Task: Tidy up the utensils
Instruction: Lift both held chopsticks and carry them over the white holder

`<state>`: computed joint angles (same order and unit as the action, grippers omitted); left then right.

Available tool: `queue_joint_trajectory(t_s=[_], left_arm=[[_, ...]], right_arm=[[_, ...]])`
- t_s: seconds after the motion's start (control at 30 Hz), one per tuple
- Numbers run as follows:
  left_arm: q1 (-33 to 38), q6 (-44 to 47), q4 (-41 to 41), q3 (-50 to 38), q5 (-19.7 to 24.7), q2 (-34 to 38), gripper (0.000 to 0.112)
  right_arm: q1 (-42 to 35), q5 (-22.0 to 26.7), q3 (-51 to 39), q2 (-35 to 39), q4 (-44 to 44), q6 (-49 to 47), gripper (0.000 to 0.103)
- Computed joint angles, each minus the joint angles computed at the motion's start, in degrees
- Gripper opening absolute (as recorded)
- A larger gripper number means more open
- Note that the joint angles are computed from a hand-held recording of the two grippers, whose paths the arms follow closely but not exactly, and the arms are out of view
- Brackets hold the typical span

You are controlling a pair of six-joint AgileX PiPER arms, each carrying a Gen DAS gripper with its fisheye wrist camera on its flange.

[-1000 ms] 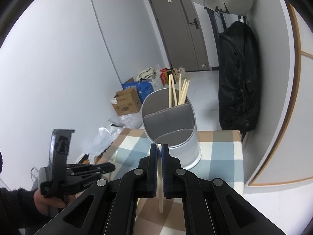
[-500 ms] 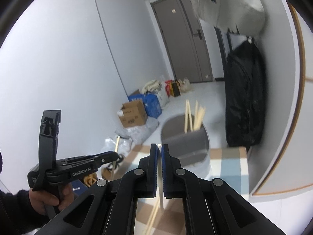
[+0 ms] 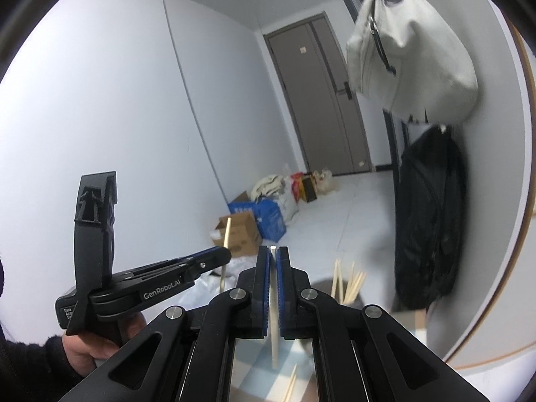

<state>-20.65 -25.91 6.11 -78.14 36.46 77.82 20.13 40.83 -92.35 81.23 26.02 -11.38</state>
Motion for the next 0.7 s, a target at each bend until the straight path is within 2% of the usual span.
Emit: queue_joint_trajectory(t_s=[0.47, 0.6, 0.7], left_arm=[[2.2, 0.9, 0.2, -10.1, -3.0, 9.7, 0.002], [2.5, 3.0, -1.6, -10.9, -5.2, 11.9, 0.002], [3.6, 6.9, -6.1, -10.9, -8.1, 13.5, 0.002]], right_arm=[[-1.5, 5.2, -20.5, 13.2, -4.0, 1.0, 0.003], [-2.2, 5.9, -23.1, 15.8, -3.7, 0.7, 0.003], [-2.9, 6.6, -25.3, 17.8, -3.3, 0.5, 0.003]])
